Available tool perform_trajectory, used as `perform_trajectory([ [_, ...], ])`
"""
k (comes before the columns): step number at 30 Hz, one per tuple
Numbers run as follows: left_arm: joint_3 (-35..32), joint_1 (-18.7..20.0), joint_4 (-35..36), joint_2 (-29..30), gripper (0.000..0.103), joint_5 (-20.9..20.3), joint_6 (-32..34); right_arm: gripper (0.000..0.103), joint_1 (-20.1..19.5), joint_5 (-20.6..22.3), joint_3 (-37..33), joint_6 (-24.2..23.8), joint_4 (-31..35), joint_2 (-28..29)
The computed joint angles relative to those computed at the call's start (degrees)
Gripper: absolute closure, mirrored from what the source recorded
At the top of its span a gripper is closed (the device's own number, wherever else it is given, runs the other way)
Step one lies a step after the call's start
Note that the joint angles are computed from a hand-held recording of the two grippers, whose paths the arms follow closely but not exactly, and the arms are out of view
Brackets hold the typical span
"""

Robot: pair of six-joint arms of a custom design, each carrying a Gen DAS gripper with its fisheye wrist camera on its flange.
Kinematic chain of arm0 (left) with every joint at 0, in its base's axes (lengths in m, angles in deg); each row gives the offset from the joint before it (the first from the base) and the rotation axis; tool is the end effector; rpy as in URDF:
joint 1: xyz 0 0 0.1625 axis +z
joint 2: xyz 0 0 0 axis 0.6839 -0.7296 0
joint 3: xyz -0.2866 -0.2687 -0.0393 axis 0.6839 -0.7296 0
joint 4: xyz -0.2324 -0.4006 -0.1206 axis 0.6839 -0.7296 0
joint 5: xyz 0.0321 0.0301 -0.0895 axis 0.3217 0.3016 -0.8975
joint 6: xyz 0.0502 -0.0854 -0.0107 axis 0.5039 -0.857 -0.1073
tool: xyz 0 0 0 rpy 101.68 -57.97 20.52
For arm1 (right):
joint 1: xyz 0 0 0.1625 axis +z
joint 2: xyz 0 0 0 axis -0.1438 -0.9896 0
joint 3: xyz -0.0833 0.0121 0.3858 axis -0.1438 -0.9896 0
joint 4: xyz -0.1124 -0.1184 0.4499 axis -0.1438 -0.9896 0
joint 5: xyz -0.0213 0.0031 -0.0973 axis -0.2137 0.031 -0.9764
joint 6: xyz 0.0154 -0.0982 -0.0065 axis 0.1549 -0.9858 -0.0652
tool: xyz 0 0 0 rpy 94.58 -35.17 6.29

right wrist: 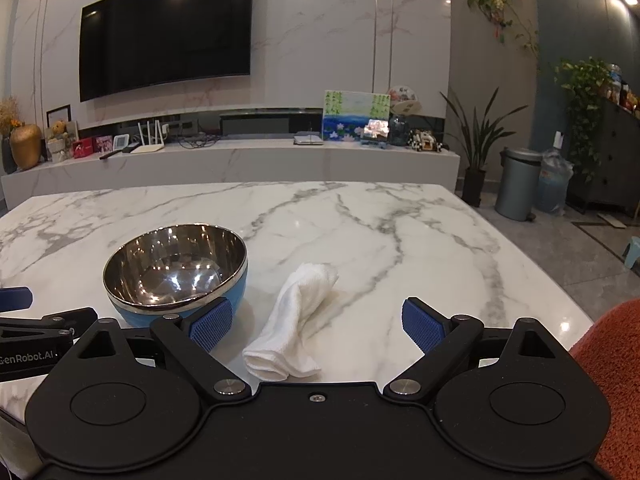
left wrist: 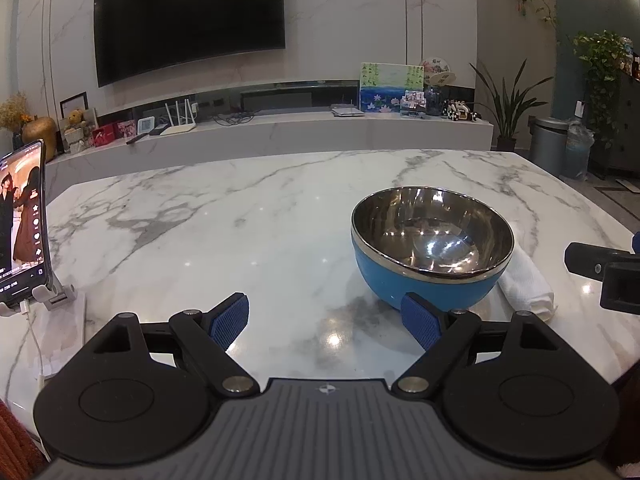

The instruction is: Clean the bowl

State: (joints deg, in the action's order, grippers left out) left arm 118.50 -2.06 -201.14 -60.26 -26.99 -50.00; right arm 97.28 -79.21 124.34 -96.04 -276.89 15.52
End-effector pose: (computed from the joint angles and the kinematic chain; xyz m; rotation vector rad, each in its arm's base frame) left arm -0.1945 -0.4754 0.0685 0.1783 1.9413 -1.2121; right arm 0.1123 -0.5402 0.1427 0.8821 -2.1828 1.1607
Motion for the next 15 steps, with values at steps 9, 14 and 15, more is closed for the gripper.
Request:
perform_trajectory([
  [9, 0.04, 0.0, -0.4, -0.05, 0.02, -1.25, 0.63, 0.012, -0.05, -0.25, 0.93, 0.08, 0.57, -1.21],
  [14, -0.11, -0.03, -1.61, 0.31, 0.02, -2.46, 2.24, 0.012, -0.09, -0.29, 0.59, 0.07, 0.63, -0.87],
  [15, -0.12, 0.0, -1.6, 0.32, 0.02, -2.73, 2.3, 0.012, -0.08, -0.33, 0.58, 0.06, 0.68, -0.85],
])
